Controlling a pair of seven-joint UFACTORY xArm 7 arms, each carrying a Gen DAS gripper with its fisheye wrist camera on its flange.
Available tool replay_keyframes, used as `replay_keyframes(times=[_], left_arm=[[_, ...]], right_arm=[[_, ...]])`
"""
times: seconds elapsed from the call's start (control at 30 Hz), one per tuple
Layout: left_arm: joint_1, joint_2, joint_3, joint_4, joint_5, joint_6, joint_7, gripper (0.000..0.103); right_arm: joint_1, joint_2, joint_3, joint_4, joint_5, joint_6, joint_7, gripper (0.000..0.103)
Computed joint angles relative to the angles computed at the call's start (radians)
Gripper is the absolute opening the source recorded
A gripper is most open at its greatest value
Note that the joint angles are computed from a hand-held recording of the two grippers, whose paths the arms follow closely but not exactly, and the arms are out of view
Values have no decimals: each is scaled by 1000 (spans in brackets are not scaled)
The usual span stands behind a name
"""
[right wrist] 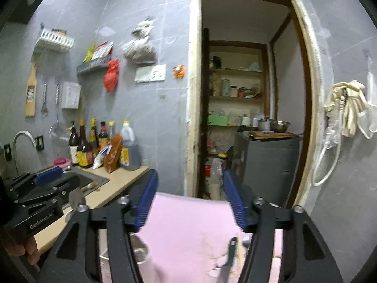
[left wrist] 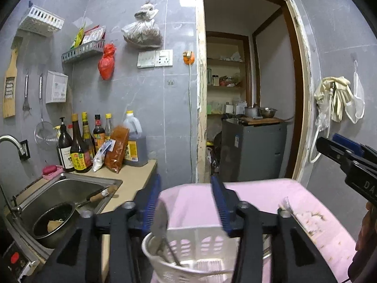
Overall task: Organize utensils
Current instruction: 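Move both tools back toward the chopsticks and fork on the table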
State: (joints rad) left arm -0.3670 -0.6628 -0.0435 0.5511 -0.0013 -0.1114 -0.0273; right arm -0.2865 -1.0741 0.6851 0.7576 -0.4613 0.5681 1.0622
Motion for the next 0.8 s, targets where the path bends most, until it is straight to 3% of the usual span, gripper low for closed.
replay_keyframes(times=[0.03, 0.13, 0.3, 0.6, 0.8], left_arm=[[19, -2, -27, 8, -6, 5, -17, 66], [41, -4, -90, 31, -24, 17, -75, 83], [141, -9, -248, 65, -21, 26, -195, 101], [221, 29, -433, 135, 36, 42, -379, 103], [347, 48, -595, 181, 96, 46, -503, 103]], right_arm=[[8, -12, -14, -5, -1, 9, -6, 69], [36, -80, -76, -51, -9, 22, -29, 90], [77, -178, -175, -124, -12, 40, -108, 99], [133, -336, -337, -265, 29, 58, -303, 102], [132, -411, -431, -356, 68, 63, -429, 102]])
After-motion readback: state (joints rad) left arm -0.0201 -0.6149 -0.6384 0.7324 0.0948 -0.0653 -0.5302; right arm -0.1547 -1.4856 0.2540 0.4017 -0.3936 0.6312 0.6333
